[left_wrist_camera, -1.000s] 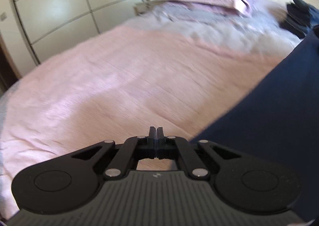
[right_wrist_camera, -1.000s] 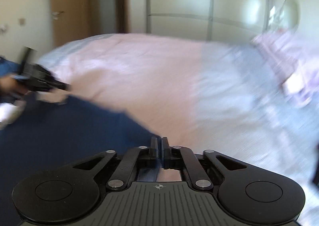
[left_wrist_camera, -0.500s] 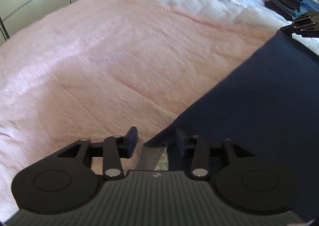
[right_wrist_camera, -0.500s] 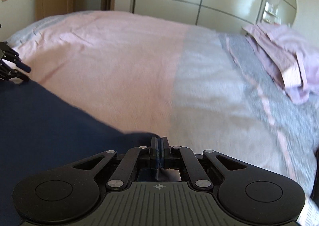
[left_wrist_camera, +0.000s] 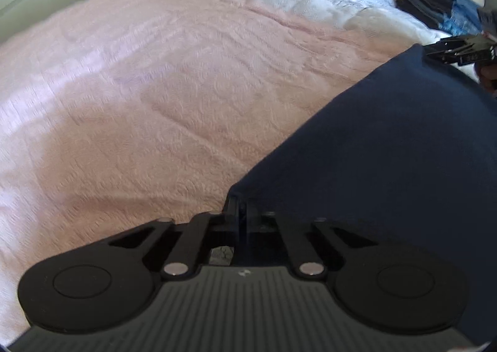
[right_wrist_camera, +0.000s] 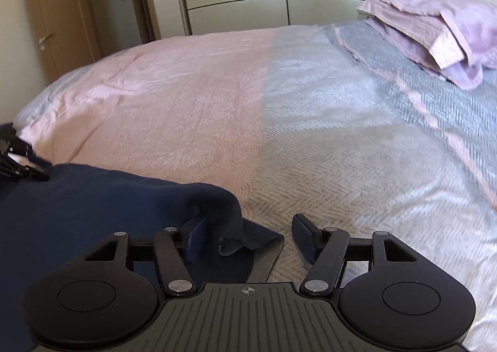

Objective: Fold clothes

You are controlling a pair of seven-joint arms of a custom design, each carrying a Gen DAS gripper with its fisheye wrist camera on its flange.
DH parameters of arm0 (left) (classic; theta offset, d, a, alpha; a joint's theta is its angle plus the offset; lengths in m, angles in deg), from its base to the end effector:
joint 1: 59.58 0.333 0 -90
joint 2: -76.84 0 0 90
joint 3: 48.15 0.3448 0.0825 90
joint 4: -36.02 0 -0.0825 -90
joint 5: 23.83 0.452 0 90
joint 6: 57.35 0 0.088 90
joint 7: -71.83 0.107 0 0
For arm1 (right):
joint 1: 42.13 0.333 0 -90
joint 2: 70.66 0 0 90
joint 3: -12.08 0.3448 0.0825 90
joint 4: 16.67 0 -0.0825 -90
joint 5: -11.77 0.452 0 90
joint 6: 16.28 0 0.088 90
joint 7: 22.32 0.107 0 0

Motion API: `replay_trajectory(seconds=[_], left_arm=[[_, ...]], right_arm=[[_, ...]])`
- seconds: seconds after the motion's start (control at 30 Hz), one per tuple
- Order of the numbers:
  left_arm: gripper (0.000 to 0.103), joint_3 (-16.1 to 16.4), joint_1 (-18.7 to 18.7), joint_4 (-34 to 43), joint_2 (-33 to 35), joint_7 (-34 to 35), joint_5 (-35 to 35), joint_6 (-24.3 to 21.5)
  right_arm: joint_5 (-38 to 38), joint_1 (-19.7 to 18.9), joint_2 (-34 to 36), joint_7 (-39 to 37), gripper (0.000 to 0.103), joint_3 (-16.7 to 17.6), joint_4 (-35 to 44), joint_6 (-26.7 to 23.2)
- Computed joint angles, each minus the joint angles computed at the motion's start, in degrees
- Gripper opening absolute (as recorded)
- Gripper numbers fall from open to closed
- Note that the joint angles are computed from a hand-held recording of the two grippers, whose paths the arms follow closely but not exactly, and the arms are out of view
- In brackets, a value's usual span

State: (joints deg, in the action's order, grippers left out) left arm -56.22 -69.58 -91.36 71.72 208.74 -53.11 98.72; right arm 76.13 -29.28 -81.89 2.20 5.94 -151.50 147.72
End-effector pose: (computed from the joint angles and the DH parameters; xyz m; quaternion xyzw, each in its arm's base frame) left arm 0.5831 -0.1726 0.4680 -0.3860 0.8637 -0.2807 0.1619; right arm 0.5574 0.0142 0.4537 -0.7152 0.5495 -0.1895 0.3882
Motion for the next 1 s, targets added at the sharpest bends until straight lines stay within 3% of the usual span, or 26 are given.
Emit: replay_trajectory(seconds=[0.03, 0.07, 0.1, 0.13, 0.27, 0.4, 0.5, 0.6, 0.73, 0.8, 0.83, 0.87, 0.93, 1.0], left_arm=[[0.001, -0.24, -0.10, -0.62, -0.29, 0.11, 0.44, 1.52], [0.001, -0.29, -0.26, -1.25, -0.84, 0.12, 0.33, 2.83], [0.001, -0.02, -0.61, -1.77, -1.46, 0.75, -1.09, 4.14], [0.001, 0.33, -1.03, -2.25, -2.06, 1.47, -2.63, 5.44], [0.001, 3.07, -3.46, -2.62, -4.49, 6.75, -11.72, 9.23], [0.001, 2.87, -2.81, -0.67, -3.47, 4.78, -9.25, 11.92], [0.001, 1.95, -1.00, 0.31, -1.20, -1.10, -3.91, 14.52], [0.002, 1.06, 1.70, 1.50, 1.69, -10.34, 4.10, 13.33], [0.007, -0.06, 3.85, 2.27, 5.27, -23.00, 19.01, 11.74], [0.020, -0.17, 4.25, 1.77, 5.76, -27.68, 23.16, 12.84], [0.023, -0.16, 4.55, 1.00, 5.02, -28.27, 22.76, 13.52], [0.026, -0.10, 4.82, 0.42, 4.03, -29.78, 23.50, 13.74], [0.026, 0.04, 5.45, -1.14, 1.37, -32.85, 25.52, 14.14], [0.031, 0.68, 5.61, -3.46, -2.48, -33.80, 25.50, 14.29]], right_arm=[[0.81, 0.11, -0.09, -0.34, 0.063, -0.21, -0.05, -0.45], [1.38, 0.10, -0.20, -0.41, 0.054, -0.33, -0.11, -0.95], [0.93, -0.20, -0.36, 0.59, 0.039, -0.32, -0.11, -1.96], [-0.38, -0.73, -0.51, 2.35, 0.005, -0.34, 0.06, -3.68], [-0.36, 0.19, -2.37, -0.92, 0.003, 0.01, -0.58, 0.24], [6.24, 1.78, 0.43, -8.31, 0.002, -1.72, 5.76, 0.24], [5.72, 0.82, 5.51, -10.45, 0.002, 0.31, 11.62, 0.76], [5.04, -0.76, 11.48, -10.73, 0.002, 2.74, 17.43, 1.44], [-15.59, -2.27, 19.63, 7.68, 0.003, 3.46, 22.34, -1.67], [-24.21, -1.86, 21.03, 13.93, 0.004, 3.09, 22.20, -1.44], [-25.48, -2.04, 20.42, 15.12, 0.013, 3.45, 21.03, 0.48], [-26.93, -2.19, 19.82, 16.50, 0.036, 3.74, 19.86, 2.39], [-31.15, -2.17, 17.39, 20.53, 0.056, 3.89, 16.62, 6.19], [-31.21, -3.40, 12.90, 20.77, 0.056, 5.35, 12.85, 6.82]])
